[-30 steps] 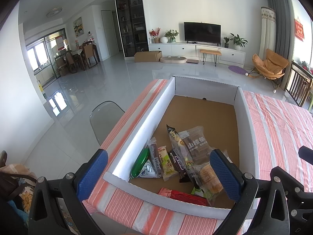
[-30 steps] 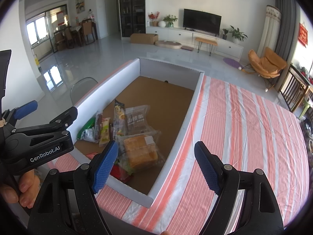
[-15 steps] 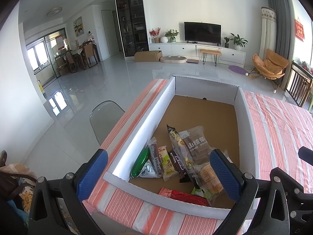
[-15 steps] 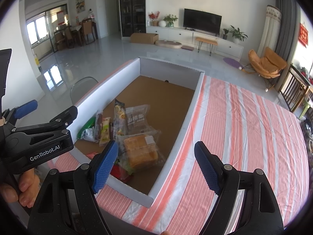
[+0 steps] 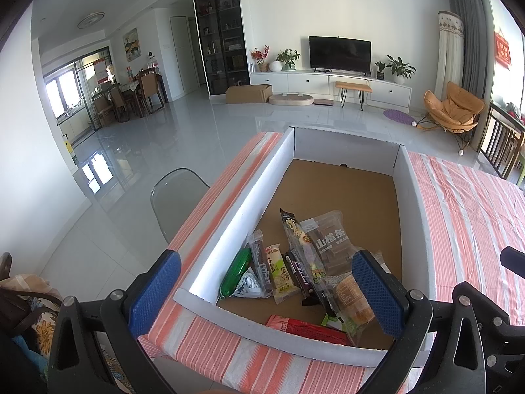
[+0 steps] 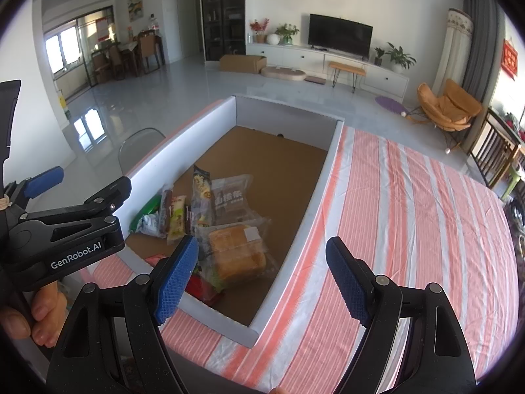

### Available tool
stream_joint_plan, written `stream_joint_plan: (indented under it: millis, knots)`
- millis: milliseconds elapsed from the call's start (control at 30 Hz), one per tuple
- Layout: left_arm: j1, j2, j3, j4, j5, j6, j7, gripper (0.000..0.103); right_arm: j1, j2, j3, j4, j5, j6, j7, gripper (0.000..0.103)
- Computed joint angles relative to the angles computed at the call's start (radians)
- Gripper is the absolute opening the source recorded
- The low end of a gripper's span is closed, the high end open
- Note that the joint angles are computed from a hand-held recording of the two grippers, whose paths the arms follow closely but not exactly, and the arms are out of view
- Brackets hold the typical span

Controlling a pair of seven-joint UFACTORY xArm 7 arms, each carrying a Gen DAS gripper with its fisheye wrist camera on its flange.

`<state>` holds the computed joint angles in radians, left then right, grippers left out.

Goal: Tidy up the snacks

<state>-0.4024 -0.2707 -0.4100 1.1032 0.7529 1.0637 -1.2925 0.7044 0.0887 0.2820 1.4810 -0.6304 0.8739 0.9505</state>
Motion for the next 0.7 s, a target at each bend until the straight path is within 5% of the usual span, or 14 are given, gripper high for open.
stream_joint_plan:
  millis: [700]
  knots:
    - [0.003, -0.01, 0.012, -0.022, -0.026, -0.066, 0.012, 0.103, 0.002, -0.001, 0.001, 0.003, 0.005, 0.004, -0.003, 0.083]
